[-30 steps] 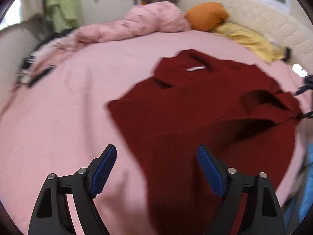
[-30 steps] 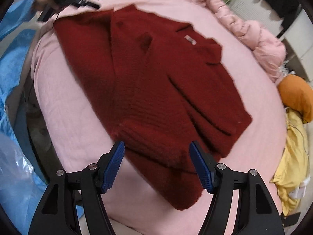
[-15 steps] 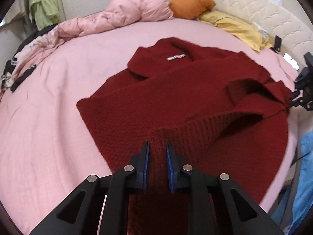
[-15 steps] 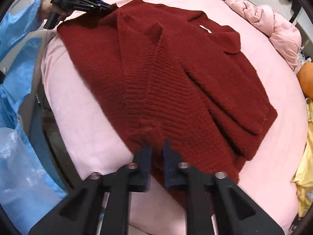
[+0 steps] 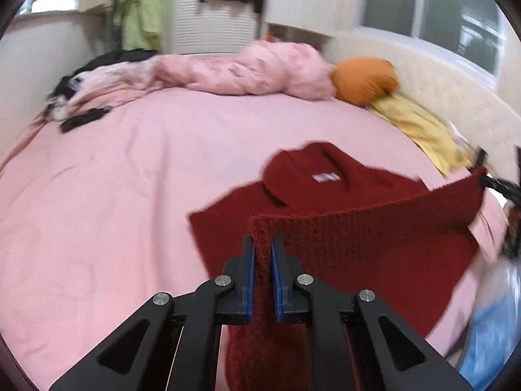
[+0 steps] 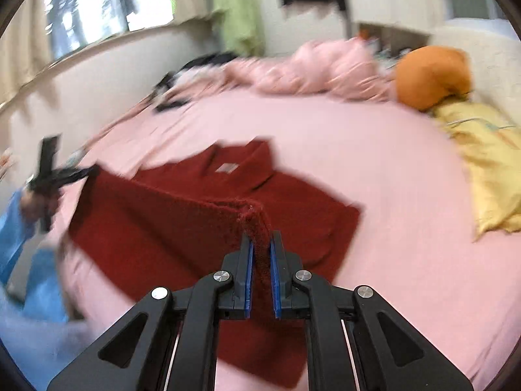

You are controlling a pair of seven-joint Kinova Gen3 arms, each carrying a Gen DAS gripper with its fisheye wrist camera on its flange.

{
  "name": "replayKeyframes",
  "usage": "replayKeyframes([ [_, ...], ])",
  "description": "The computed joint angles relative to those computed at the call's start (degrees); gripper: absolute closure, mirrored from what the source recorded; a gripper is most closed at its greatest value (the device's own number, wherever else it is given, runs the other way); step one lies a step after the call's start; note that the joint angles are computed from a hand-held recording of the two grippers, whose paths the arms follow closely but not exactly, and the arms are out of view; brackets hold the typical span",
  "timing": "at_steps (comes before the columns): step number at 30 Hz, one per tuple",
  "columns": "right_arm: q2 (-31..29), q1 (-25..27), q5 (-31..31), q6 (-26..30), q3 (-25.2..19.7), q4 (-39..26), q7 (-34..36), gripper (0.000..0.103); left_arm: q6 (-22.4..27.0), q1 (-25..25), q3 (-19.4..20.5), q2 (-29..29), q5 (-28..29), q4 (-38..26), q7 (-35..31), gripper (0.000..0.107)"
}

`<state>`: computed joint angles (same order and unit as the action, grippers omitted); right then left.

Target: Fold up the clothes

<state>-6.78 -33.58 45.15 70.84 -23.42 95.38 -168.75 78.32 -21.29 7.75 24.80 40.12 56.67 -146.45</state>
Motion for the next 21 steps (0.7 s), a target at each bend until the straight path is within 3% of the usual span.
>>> replayKeyframes([
  [3,4.8,-2.2,5.6,5.7,0.3,-3.9,-1.1,0.094,-3.6,2.9,-0.5,-0.1,-2.1,0.2,1.7,0.097],
  [7,11.3,-3.1,7.5,9.6,3.4,-10.7,4.6,0.094,-7.7,6.4,-1.3,1.1,-5.3,-1.9,8.0,0.097],
  [13,15.6,-2.6,7.6,9.0,11.0,-16.8,8.8,0.094,-10.9,10.3,-0.4,5.6,-10.5,-10.8,16.0,0.097],
  [17,17.9,-2.5,8.3,7.7,15.4,-19.5,10.4,0.094,-9.8,13.6,-0.7,10.9,-15.2,-20.0,24.1,0.097],
  [21,21.1,-1.2,5.1,6.3,18.3,-21.4,12.2,0.094,-8.5,17.2,-1.4,15.2,-21.8,-23.5,26.5,0.097],
])
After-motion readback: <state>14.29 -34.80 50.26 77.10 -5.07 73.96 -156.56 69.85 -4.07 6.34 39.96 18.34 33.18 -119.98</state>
